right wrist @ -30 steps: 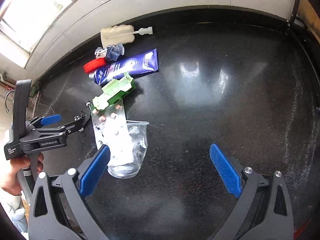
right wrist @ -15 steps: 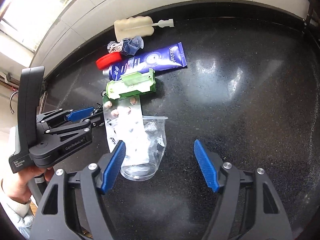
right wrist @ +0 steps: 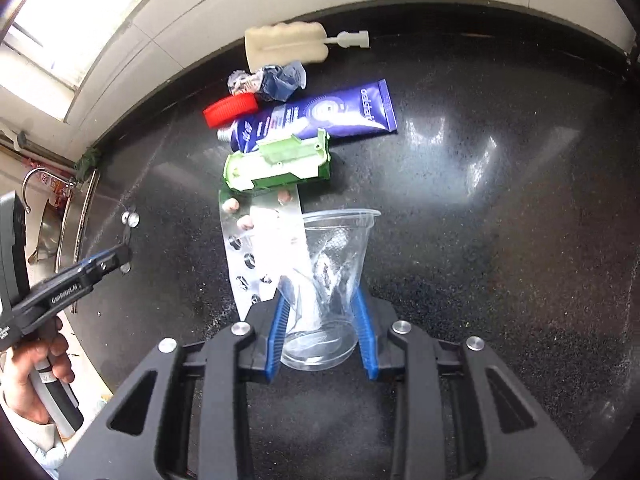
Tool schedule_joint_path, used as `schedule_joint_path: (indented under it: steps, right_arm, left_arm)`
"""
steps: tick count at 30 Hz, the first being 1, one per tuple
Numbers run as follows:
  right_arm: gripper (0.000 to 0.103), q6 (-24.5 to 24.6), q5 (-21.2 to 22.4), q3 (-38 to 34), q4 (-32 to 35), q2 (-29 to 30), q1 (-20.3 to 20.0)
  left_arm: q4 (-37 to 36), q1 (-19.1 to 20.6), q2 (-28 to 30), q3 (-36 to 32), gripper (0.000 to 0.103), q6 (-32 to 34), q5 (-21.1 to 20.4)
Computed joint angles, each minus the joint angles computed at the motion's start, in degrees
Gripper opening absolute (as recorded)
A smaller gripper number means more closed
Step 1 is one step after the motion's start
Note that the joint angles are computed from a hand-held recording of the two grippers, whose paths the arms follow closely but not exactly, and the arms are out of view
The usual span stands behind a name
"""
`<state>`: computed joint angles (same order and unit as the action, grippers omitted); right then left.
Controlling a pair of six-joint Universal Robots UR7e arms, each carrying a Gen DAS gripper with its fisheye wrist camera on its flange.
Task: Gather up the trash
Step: 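Grasp the black toy car chassis with the left tool while the right tool grasps the plastic cup, then carry car chassis and cup over the bin and open both tools to drop them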
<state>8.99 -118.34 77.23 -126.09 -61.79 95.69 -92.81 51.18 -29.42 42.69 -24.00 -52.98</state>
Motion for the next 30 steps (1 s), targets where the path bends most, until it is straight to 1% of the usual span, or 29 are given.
schedule_joint_path:
  steps: [4, 6, 10, 13, 17, 20, 23, 27, 30]
  right_arm:
    - [0.031, -1.51, -1.67, -2.11, -1.07, 0.46, 0.83]
    - [0.031, -2.07, -2.62, -3.83, -0.73, 1.2, 1.06]
    - [0.031, -4.58, -3.08, -7.79, 0.72, 3.43, 2.46]
    - [0.031, -7.89, -2.0, -11.3, 2.26, 6.44, 4.5]
    - [0.031, -12.59, 0.63, -17.32, 6.19, 12.8, 7.91]
    - [0.031, -15.61, 2.65, -22.23, 10.5, 18.33, 10.47]
    - [0.031, -18.79, 4.19, -27.19, 15.09, 24.24, 13.34]
    - [0.031, -23.34, 5.79, -32.22, 19.81, 31.2, 17.5]
    - [0.031, -26.15, 7.11, -33.85, 22.07, 34.86, 20.44]
  left_arm:
    - [-0.38, 0.87, -9.12, 10.33, 0.035, -6.42, 4.24]
    - [-0.42, 1.81, -12.6, 13.42, 0.035, -9.0, 6.74]
    - [0.05, 2.01, -20.0, 21.21, 0.035, -16.33, 10.22]
    - [0.78, 2.05, -24.93, 26.44, 0.035, -22.38, 11.93]
    - [0.73, 1.52, -30.74, 33.19, 0.035, -29.67, 13.57]
    - [5.44, 0.55, -37.01, 39.02, 0.035, -38.88, 15.18]
    - [13.86, -0.49, -42.86, 43.52, 0.035, -50.16, 15.73]
    - [21.54, -2.34, -50.88, 50.03, 0.035, -64.43, 14.17]
    - [27.08, -4.05, -55.93, 53.91, 0.035, -74.14, 12.35]
